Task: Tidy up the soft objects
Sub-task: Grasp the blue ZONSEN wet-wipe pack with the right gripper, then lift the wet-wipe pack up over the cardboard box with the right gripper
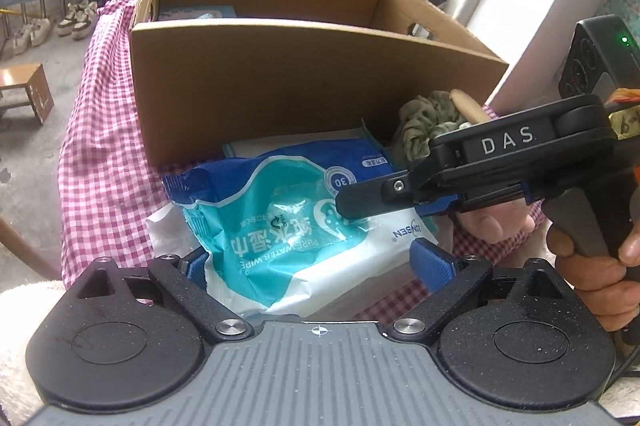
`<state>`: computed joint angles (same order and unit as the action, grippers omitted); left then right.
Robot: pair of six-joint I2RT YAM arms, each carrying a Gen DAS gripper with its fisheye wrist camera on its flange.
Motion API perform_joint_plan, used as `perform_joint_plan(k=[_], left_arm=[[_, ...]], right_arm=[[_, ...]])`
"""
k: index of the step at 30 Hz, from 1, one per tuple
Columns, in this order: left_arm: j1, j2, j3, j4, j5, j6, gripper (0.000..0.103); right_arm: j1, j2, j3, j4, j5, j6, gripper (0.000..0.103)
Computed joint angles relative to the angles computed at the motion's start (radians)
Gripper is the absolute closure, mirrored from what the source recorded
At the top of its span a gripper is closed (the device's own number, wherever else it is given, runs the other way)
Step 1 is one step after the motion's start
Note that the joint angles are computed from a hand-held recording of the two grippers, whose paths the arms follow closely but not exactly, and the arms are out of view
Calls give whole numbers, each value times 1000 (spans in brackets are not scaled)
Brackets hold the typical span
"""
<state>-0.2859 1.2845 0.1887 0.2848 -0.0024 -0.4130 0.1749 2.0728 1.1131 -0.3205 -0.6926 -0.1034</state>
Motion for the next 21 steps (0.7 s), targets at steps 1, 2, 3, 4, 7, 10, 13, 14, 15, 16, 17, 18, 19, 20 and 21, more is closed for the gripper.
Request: perform_joint_plan(k=[1,2,3,4,7,10,13,14,15,16,17,18,19,20,21], left_arm=[[-10,-6,-1,-2,-12,-5,7],[-11,-22,-4,-10,-17,-3,7],[-22,-37,-6,-19,-29,-7,7],[-33,-52,-7,-27,-42,-11,7],[-52,-102,-12,-53,-76,-16,7],[-96,-185,-18,-98,-151,-32,7],[-150,-280,-28,-150,-243,-44,7],[-160,-316,-29,-176,-264,-45,7],[-167,-347,-27,-201,-282,-48,7],[-171,-375,-24,-224,-297,-49,7],[-175,-396,-16,-245,-313,-49,7],[-177,-420,-10,-265,-327,-44,7],[-178,-444,-4,-284,-340,-37,7],[-179,-463,3,-296,-353,-28,7],[-178,-478,12,-307,-365,-16,7]], right_arm=[[-1,-8,-7,4,0,-3,54],[-3,-14,-10,4,-1,-7,54],[-2,-23,-18,8,-3,-6,54],[-5,-31,-23,9,-8,-8,54],[-11,-53,-33,10,-23,-19,54],[-18,-65,-28,-11,-60,-22,54],[-13,-96,-45,3,-95,-10,54],[-10,-109,-52,10,-104,-10,54],[-4,-125,-61,19,-110,-8,54],[-2,-136,-64,23,-118,-9,54],[-1,-142,-60,23,-128,-14,54],[3,-150,-57,21,-136,-16,54],[6,-159,-51,18,-144,-19,54],[10,-167,-43,16,-153,-20,54],[13,-175,-32,12,-161,-22,54]])
